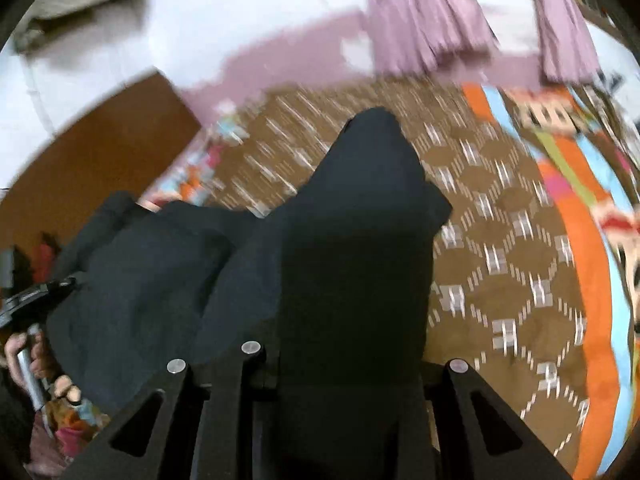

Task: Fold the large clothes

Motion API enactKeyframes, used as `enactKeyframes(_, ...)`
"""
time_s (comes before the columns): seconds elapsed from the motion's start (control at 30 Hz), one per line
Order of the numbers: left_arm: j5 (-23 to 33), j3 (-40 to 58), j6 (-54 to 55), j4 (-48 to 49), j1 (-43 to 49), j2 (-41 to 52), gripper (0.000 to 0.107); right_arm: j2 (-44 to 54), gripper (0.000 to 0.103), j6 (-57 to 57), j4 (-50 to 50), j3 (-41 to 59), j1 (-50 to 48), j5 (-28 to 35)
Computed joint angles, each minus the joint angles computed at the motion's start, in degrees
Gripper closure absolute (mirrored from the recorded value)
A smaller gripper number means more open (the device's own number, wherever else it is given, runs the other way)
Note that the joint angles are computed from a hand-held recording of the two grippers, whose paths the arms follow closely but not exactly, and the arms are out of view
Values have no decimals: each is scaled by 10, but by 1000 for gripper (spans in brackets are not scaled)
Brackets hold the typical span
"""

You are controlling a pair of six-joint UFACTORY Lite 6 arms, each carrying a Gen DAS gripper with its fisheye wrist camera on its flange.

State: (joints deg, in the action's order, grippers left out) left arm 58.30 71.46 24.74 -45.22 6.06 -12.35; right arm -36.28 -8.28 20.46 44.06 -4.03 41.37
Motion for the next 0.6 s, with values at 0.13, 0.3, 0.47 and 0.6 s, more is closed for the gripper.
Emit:
enactKeyframes(0.13,-13,-29,17,13,6,-5,73,20,78,-81,57,-38,-65,-2)
enactKeyframes(0.3,-46,-43,-63,97,-33,-15,49,35,55,-110,73,-54,-102,9)
enactKeyframes(0.47,-58,-49,-125,130,-44,-17,38,14,18,-82,61,-70,-103,16)
enactKeyframes(0.6,-52,-40,-159,153,-49,-18,36,0,8,-35,19,-72,-86,10)
